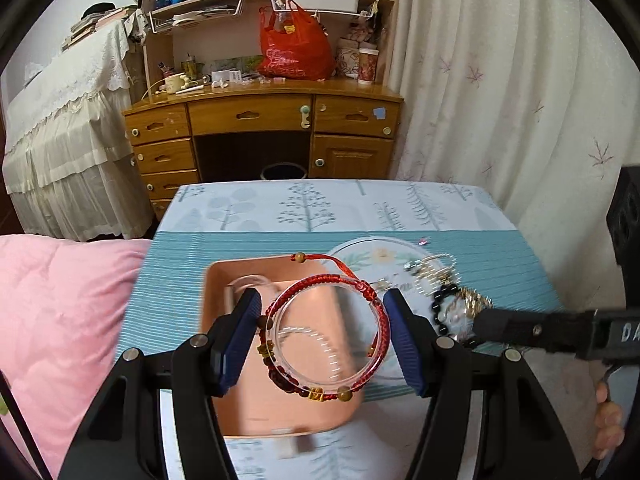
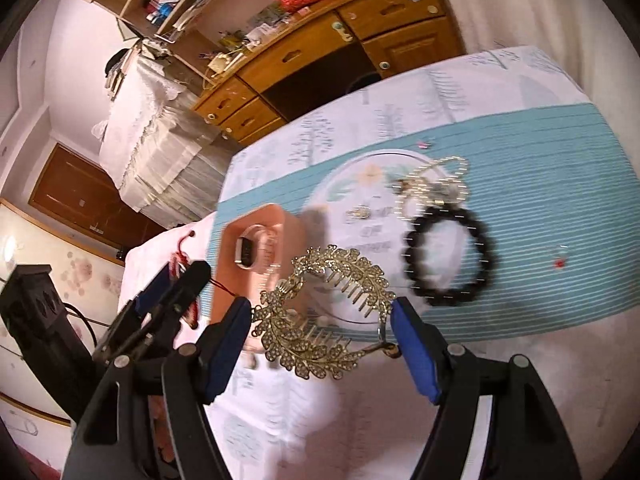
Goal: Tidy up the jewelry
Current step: 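Lower the red bangle into the peach box while the right tool drops the gold comb in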
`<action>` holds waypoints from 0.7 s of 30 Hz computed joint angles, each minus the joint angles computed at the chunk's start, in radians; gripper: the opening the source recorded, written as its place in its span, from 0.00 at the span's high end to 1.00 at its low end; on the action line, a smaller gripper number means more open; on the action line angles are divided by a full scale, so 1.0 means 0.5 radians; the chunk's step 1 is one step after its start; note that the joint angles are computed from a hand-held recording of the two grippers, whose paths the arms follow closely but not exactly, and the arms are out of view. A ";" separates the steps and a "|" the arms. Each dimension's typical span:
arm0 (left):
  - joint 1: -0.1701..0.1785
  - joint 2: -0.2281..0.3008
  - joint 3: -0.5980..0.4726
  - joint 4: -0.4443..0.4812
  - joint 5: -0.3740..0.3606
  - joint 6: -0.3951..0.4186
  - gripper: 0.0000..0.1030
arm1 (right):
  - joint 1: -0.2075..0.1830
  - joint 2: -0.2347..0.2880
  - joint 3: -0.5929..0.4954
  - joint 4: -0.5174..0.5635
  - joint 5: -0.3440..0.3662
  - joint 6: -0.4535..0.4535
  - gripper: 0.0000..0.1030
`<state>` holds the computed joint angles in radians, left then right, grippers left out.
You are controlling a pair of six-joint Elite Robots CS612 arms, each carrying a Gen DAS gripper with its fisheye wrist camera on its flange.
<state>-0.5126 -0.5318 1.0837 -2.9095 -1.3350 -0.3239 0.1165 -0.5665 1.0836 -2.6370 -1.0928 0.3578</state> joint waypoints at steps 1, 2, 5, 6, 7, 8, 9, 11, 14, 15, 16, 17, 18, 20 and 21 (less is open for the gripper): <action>0.007 -0.006 0.012 0.001 -0.002 0.007 0.40 | 0.011 0.010 -0.020 0.000 0.001 0.009 0.30; 0.014 -0.011 0.024 0.002 -0.009 0.013 0.40 | 0.018 0.016 -0.033 0.000 0.002 0.015 0.30; 0.042 -0.023 0.064 0.003 -0.046 0.027 0.40 | 0.049 0.044 -0.089 0.000 0.003 0.041 0.30; 0.049 -0.026 0.075 0.005 -0.050 0.030 0.40 | 0.059 0.056 -0.111 0.003 0.004 0.052 0.30; 0.056 -0.026 0.082 0.011 -0.052 0.036 0.40 | 0.064 0.060 -0.120 0.003 0.005 0.060 0.30; 0.061 -0.027 0.088 0.011 -0.051 0.034 0.40 | 0.071 0.068 -0.133 0.000 0.007 0.075 0.30; 0.072 -0.027 0.094 0.012 -0.076 0.025 0.40 | 0.076 0.075 -0.145 -0.003 0.013 0.093 0.30; 0.087 -0.028 0.102 0.007 -0.123 0.002 0.40 | 0.086 0.092 -0.169 -0.011 0.034 0.128 0.30; 0.107 -0.026 0.108 0.008 -0.180 -0.030 0.40 | 0.101 0.119 -0.216 -0.001 0.060 0.147 0.30; 0.114 -0.023 0.104 0.025 -0.200 -0.028 0.40 | 0.106 0.129 -0.236 0.008 0.067 0.146 0.30; 0.119 -0.023 0.101 0.044 -0.222 -0.019 0.40 | 0.110 0.137 -0.252 0.013 0.072 0.144 0.30; 0.123 -0.018 0.087 0.075 -0.238 -0.009 0.38 | 0.114 0.148 -0.275 0.028 0.083 0.131 0.29; 0.124 -0.015 0.080 0.093 -0.239 -0.004 0.34 | 0.118 0.159 -0.298 0.049 0.100 0.100 0.29; 0.124 -0.016 0.085 0.097 -0.226 0.013 0.21 | 0.121 0.174 -0.321 0.053 0.122 0.068 0.28; 0.122 -0.019 0.091 0.105 -0.206 0.023 0.21 | 0.121 0.182 -0.334 0.053 0.130 0.072 0.26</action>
<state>-0.4515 -0.5416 1.1293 -2.8570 -1.4378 -0.3123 0.1771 -0.4755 0.9168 -2.6103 -1.0276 0.3940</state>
